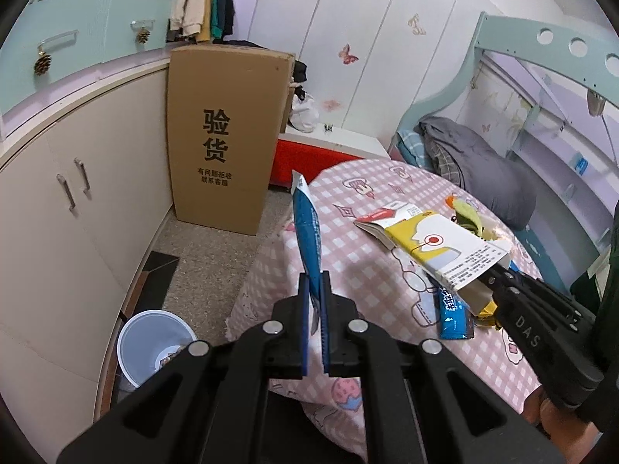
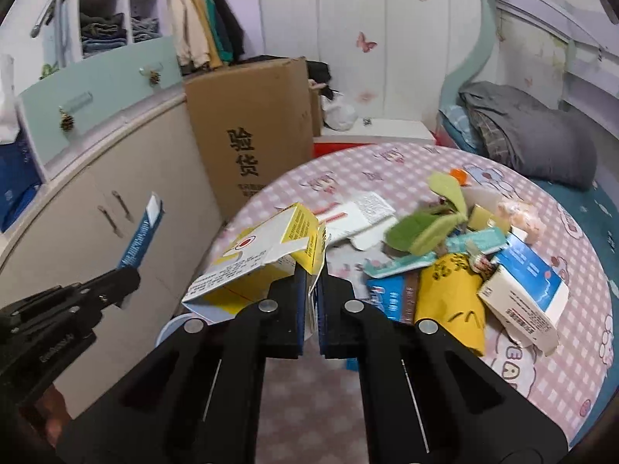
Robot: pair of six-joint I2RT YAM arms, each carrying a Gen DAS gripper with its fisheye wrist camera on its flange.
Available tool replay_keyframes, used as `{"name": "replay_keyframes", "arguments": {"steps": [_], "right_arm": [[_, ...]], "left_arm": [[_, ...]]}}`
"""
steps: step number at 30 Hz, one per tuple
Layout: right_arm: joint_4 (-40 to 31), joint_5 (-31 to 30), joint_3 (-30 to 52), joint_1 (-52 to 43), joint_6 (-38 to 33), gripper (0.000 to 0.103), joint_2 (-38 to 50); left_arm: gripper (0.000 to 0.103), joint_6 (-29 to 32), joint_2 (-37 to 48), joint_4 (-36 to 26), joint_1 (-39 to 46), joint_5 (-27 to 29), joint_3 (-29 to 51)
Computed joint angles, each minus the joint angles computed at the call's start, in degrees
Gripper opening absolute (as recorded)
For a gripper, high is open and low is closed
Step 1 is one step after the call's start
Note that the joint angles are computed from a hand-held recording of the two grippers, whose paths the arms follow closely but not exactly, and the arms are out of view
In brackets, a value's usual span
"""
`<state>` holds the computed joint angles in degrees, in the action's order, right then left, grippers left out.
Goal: Collect trash
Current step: 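Carry both items to the wastebasket and open the right tool over it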
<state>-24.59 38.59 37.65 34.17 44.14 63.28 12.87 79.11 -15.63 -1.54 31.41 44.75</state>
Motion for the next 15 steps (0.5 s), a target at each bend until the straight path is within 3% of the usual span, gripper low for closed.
{"name": "replay_keyframes", "arguments": {"steps": [8, 15], "right_arm": [[6.9, -3.5, 8.3, 5.4, -4.3, 0.005, 12.7], [14.1, -13.9, 19.2, 5.4, -8.9, 0.005, 31.2]], "left_arm": [[0.005, 4.1, 4.6, -1.9, 10.7, 3.2, 2.6], [0.005, 6.3, 14.9, -1.2, 19.5, 1.5, 8.2]]}}
